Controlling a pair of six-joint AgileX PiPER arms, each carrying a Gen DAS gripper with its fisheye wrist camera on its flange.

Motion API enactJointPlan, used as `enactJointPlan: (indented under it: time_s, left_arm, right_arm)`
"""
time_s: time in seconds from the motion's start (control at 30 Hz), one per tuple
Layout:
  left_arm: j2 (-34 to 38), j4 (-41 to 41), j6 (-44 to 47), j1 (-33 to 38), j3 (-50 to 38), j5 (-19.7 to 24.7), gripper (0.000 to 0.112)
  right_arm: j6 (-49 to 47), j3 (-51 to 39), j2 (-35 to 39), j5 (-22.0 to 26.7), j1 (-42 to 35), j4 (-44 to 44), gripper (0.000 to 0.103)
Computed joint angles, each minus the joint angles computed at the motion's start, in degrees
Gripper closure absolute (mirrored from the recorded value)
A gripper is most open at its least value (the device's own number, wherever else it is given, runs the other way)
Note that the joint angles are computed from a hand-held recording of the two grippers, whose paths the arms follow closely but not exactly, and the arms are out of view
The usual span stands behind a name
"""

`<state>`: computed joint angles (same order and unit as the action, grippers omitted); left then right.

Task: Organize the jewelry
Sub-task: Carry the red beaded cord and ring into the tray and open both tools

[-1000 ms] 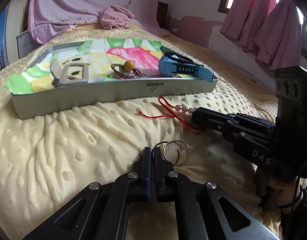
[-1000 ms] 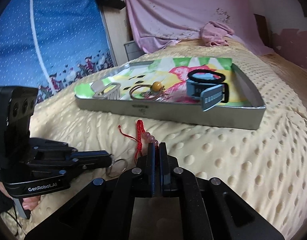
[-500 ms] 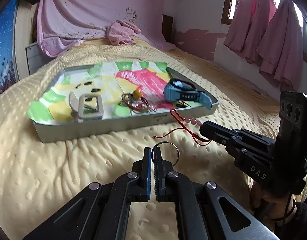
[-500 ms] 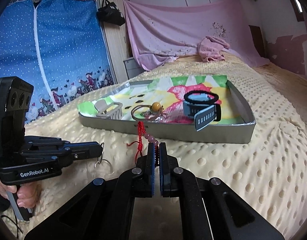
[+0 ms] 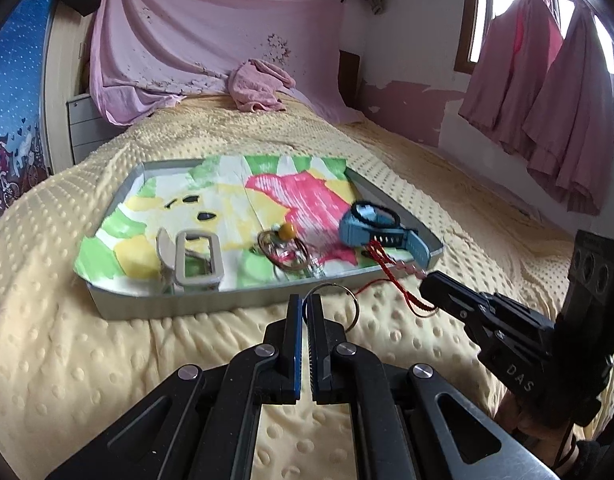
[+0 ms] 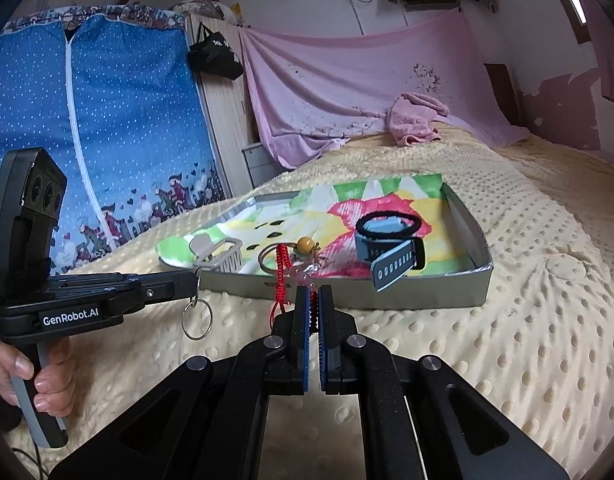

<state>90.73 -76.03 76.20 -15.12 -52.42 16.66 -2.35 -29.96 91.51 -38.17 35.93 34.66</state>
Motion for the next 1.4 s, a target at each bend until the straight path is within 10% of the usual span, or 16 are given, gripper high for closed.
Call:
enactJointPlan:
  time_s: [0.33, 0.7, 1.4]
  left_arm:
    - [6.4, 6.55, -12.69, 0.92, -10.79, -0.17, 0.109]
    - [17.9, 38.42, -49.4, -0.66, -27.63, 2.01, 0.109]
    - [23.18, 42.95, -53.8, -0.04, -31.0, 7.79, 0.109]
  right_arm:
    - [1.73, -6.41, 0.99, 3.13, -5.78, -4.09, 0.099]
    - [-2.48, -19.73, 7.78, 15.01, -12.01, -3.13, 0.099]
    - [-59.66, -30.46, 13.5, 20.7, -7.28, 47.24, 0.099]
